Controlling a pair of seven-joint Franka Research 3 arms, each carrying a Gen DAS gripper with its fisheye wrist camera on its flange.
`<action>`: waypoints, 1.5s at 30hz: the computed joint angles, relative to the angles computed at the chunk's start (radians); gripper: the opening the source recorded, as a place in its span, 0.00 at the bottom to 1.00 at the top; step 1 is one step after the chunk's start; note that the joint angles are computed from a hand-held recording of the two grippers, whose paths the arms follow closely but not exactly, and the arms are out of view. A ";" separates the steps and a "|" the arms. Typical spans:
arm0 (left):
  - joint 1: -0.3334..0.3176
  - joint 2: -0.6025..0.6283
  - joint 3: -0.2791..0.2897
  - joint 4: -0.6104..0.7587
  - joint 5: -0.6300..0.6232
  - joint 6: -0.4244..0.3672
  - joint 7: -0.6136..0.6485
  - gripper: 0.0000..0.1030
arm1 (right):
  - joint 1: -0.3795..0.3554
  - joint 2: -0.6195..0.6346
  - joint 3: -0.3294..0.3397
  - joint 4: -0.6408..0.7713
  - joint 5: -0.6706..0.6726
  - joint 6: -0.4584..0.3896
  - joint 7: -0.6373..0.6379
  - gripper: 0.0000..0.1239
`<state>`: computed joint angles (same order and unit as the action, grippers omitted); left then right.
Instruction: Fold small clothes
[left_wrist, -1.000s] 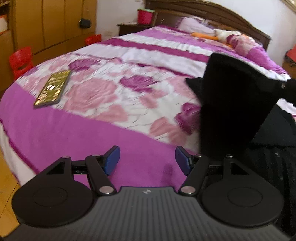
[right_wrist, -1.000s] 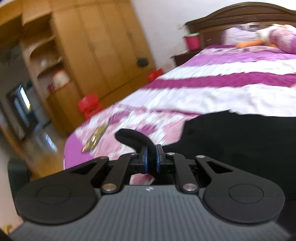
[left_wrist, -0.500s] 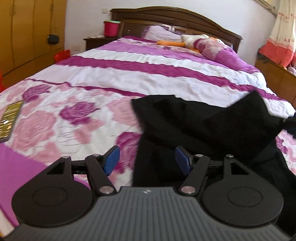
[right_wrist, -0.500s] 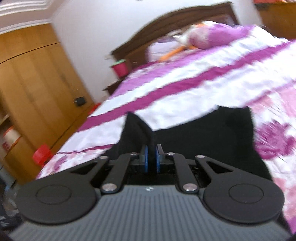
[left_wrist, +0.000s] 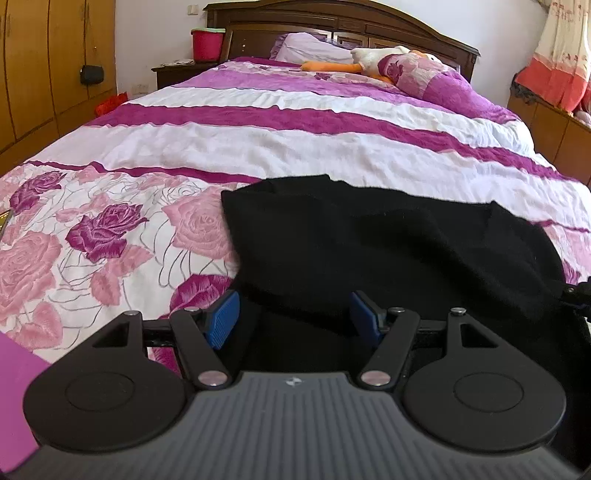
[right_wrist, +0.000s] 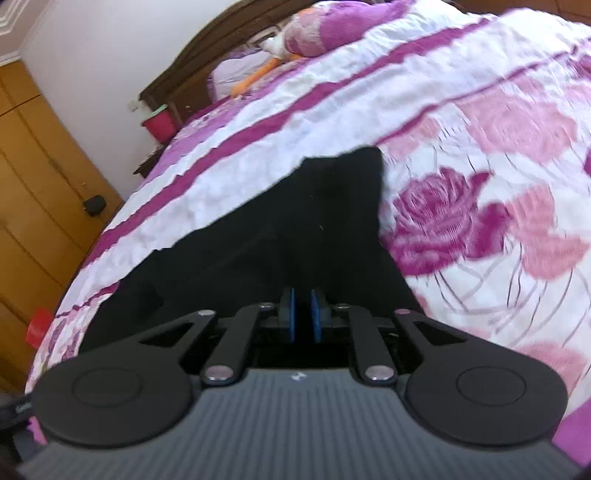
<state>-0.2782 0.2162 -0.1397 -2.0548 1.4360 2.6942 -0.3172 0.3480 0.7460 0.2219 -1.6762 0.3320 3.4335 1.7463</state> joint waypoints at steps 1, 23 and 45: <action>0.002 0.004 0.002 0.006 0.001 0.002 -0.002 0.69 | -0.019 -0.002 0.019 -0.004 -0.015 0.010 -0.002 0.13; -0.048 0.212 0.087 0.254 0.118 -0.101 -0.121 0.69 | 0.088 0.152 -0.085 0.270 0.004 0.094 -0.285 0.08; -0.028 0.123 0.085 0.126 0.045 -0.045 -0.118 0.72 | 0.295 0.080 -0.392 0.195 0.145 -0.100 -0.235 0.15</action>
